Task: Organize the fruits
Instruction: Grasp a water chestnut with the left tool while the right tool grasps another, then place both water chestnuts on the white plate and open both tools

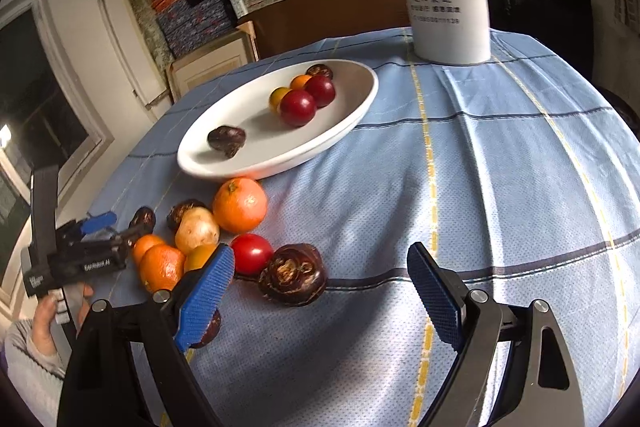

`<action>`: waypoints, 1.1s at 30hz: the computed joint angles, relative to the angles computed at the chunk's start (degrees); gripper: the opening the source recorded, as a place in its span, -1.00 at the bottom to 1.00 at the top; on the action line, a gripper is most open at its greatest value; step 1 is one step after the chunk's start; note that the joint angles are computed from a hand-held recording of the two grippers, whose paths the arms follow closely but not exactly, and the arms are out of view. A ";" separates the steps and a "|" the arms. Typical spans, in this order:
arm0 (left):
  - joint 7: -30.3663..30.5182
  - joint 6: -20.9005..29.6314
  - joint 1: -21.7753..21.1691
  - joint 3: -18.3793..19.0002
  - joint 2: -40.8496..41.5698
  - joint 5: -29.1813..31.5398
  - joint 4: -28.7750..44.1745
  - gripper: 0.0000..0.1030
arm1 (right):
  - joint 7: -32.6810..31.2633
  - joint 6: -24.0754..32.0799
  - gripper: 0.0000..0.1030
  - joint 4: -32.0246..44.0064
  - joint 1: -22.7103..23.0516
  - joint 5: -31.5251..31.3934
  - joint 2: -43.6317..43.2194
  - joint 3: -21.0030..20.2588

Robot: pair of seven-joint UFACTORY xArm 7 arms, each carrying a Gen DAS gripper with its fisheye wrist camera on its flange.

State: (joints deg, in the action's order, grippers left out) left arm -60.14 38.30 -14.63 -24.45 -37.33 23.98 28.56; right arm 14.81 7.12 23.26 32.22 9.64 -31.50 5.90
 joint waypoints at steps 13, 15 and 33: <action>3.14 -6.93 -2.16 1.81 1.29 -3.81 -1.39 -0.21 | -2.77 4.59 0.06 2.57 0.49 -0.35 3.58 1.62; 3.94 -8.67 -2.89 2.72 0.99 -5.03 -2.09 -0.21 | -4.67 4.26 -0.13 2.62 2.48 1.02 3.85 0.08; 3.84 -11.46 2.60 -1.07 -2.05 -4.40 2.49 -0.22 | -8.74 -1.01 -0.15 3.38 9.25 7.11 -0.17 -9.91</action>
